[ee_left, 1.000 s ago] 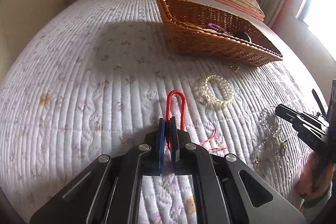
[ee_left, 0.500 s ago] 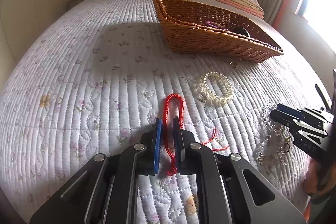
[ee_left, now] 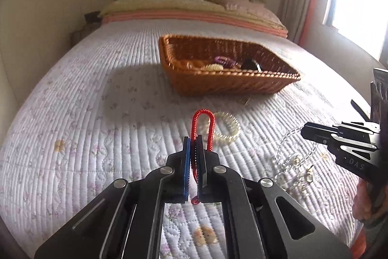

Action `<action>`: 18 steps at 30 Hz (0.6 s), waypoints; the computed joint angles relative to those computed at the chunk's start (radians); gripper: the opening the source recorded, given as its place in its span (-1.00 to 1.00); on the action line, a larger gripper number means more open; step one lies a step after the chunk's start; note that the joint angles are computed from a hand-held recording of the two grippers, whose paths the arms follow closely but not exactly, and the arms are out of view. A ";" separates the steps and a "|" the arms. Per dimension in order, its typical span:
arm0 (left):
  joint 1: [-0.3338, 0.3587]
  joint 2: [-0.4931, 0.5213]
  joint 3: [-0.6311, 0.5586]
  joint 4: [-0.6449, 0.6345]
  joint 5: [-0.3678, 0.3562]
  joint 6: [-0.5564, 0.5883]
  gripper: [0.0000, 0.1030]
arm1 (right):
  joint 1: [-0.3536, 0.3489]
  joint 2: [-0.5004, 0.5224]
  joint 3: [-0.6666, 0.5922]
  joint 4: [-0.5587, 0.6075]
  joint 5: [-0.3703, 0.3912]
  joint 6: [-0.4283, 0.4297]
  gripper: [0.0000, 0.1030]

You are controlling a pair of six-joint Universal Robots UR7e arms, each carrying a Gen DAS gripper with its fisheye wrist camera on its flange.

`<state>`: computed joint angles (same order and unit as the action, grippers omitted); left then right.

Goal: Organize jewelry
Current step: 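Carry the red cord into the basket with the left gripper while the right gripper carries the bead strand there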

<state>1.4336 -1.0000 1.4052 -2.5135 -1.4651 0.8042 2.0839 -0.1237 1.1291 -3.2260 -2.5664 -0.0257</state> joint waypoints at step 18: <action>-0.079 0.040 -0.116 -0.009 -0.158 -0.073 -0.96 | 0.060 0.007 -0.217 -0.138 -0.027 -0.302 -0.88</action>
